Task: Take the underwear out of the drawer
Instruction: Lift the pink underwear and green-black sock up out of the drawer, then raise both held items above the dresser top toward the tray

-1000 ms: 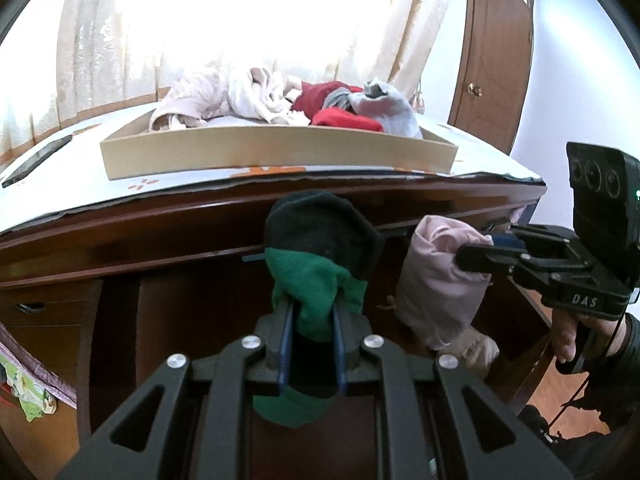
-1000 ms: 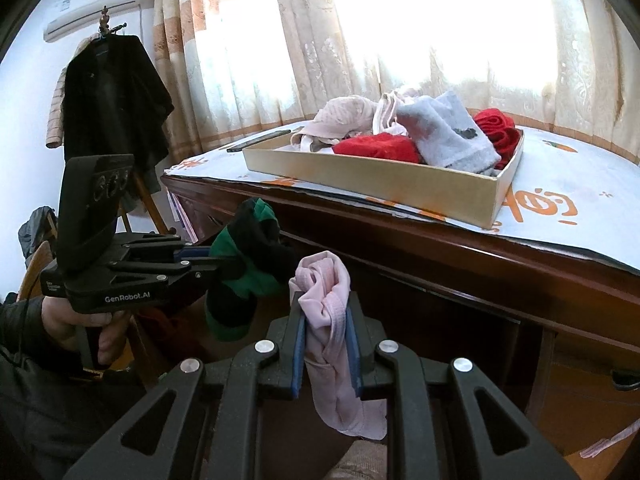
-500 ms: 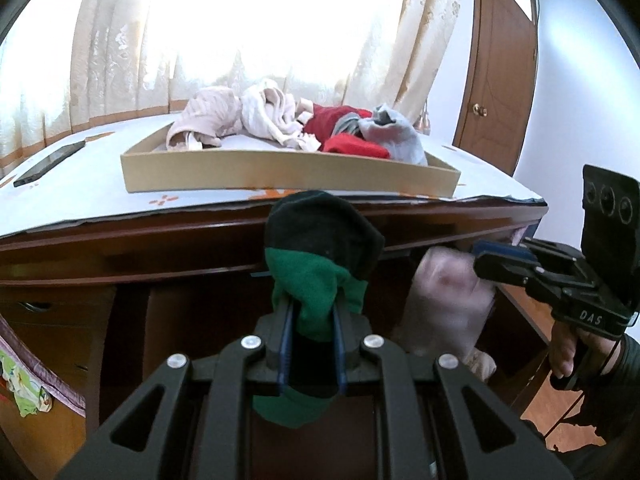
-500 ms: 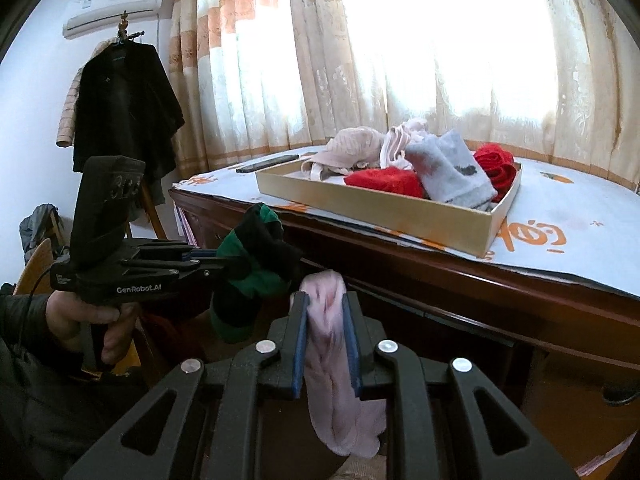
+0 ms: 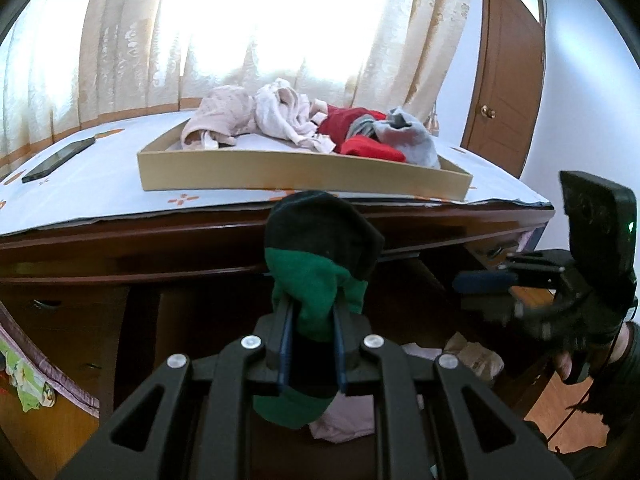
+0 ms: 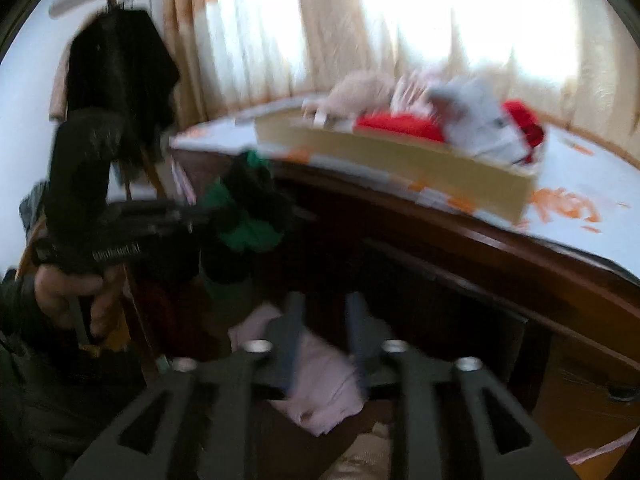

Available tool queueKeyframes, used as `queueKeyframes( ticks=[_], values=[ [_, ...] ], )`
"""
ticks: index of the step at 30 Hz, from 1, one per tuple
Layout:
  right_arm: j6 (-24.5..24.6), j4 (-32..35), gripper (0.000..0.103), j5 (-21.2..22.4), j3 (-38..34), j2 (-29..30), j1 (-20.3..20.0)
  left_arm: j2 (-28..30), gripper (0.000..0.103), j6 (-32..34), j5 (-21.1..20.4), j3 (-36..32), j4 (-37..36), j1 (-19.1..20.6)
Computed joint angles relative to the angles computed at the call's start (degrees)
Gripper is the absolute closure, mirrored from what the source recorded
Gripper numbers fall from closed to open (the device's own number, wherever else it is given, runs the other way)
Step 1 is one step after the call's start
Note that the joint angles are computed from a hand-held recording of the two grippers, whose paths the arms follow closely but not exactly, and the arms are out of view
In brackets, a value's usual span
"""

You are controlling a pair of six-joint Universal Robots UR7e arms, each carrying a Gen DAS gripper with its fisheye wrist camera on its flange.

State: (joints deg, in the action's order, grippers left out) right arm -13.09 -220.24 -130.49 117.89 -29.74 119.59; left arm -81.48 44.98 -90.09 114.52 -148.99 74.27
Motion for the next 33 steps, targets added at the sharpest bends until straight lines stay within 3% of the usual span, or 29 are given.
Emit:
queueKeyframes(
  ticks=[1, 2, 7, 12, 22, 31, 33],
  values=[
    [0.73, 5.68, 0.045, -0.22, -0.98, -0.68, -0.14, 0.11, 0.088, -0.15, 0.2, -0.15, -0.01, 0.04],
    [0.88, 8.96, 0.043, -0.64, -1.75, -0.9, -0.11, 0.23, 0.088, -0.27, 0.31, -0.3, 0.06, 0.09],
    [2.63, 27.47, 0.043, -2.19, -7.14, -0.99, -0.82, 0.56, 0.088, -0.82, 0.49, -0.97, 0.34, 0.32],
    [3.04, 41.9, 0.043, -4.63, -13.33, 0.46, -1.62, 0.63, 0.088, -1.08, 0.46, -1.43, 0.57, 0.4],
    [3.24, 54.56, 0.043, -3.0, -20.94, 4.05, -3.83, 1.21, 0.088, -2.42, 1.1, -2.56, 1.76, 0.62],
    [5.27, 60.15, 0.044, -3.54, -24.93, 6.44, -4.19, 1.25, 0.088, -2.85, 1.25, -2.79, 2.34, 0.56],
    [6.0, 61.26, 0.053, -2.68, -25.74, 6.71, -4.33, 1.29, 0.088, -2.95, 1.23, -2.85, 2.36, 0.54]
  ],
)
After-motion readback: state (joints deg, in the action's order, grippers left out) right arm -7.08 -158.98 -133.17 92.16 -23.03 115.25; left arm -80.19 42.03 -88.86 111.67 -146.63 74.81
